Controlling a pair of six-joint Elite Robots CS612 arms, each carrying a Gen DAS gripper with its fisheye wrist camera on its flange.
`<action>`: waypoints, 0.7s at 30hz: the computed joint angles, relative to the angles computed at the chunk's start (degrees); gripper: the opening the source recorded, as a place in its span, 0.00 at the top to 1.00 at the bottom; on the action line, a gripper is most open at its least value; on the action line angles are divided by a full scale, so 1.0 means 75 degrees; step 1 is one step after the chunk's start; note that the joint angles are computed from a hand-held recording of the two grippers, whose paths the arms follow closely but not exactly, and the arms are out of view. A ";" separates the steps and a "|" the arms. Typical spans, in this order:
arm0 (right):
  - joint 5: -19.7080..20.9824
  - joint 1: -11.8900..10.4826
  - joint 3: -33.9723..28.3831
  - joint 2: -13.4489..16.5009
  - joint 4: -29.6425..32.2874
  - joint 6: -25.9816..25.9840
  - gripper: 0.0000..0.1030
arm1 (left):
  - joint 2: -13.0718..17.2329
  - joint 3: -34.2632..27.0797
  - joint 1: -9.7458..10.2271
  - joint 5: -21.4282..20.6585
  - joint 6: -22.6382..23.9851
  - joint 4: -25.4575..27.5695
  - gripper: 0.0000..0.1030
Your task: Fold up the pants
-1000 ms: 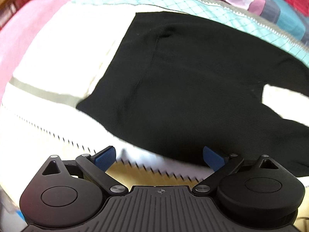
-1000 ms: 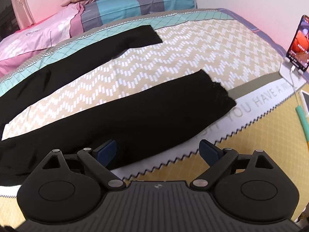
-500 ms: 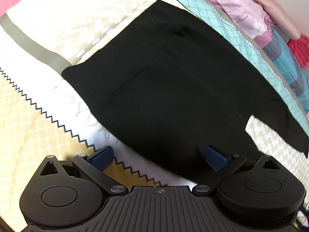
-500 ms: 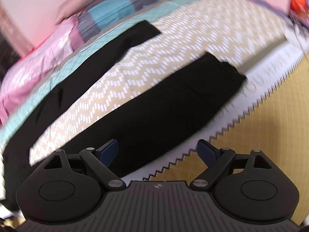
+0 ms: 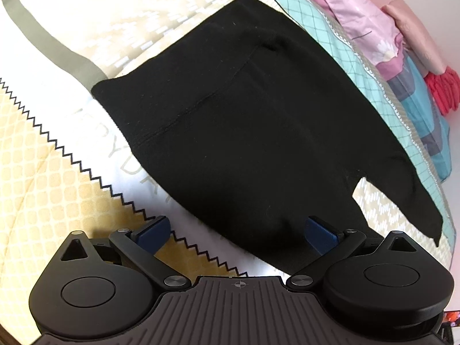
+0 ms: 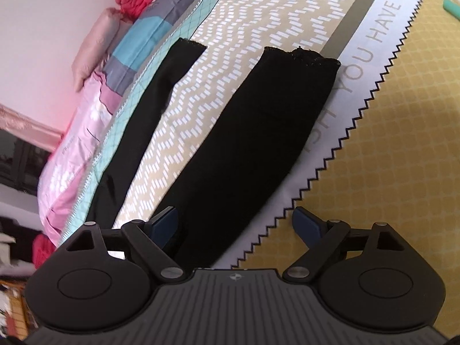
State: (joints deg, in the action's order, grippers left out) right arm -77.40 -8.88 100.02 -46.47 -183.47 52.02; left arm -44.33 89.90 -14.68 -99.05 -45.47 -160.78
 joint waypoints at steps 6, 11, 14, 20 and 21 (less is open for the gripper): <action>0.0248 -0.0097 0.0051 0.0028 -0.0264 0.0578 0.21 | 0.0074 -0.0228 -0.0057 0.0152 0.0094 0.0279 0.00; 0.1063 -0.0199 0.0177 0.0072 -0.0417 0.0715 0.28 | -0.0006 0.0009 0.0048 -0.0193 -0.0302 -0.0008 0.00; 0.0955 -0.0152 0.0147 0.0145 -0.0606 0.0844 0.27 | 0.0012 0.0042 0.0076 -0.0239 -0.0480 -0.0146 0.00; 0.0935 -0.0205 -0.0094 0.0370 -0.0927 0.1273 0.29 | 0.0167 -0.0107 -0.0020 0.0222 -0.0459 -0.0412 0.00; 0.0881 -0.0211 -0.0114 0.0396 -0.0977 0.1347 0.29 | 0.0185 -0.0117 -0.0039 0.0302 -0.0488 -0.0477 0.00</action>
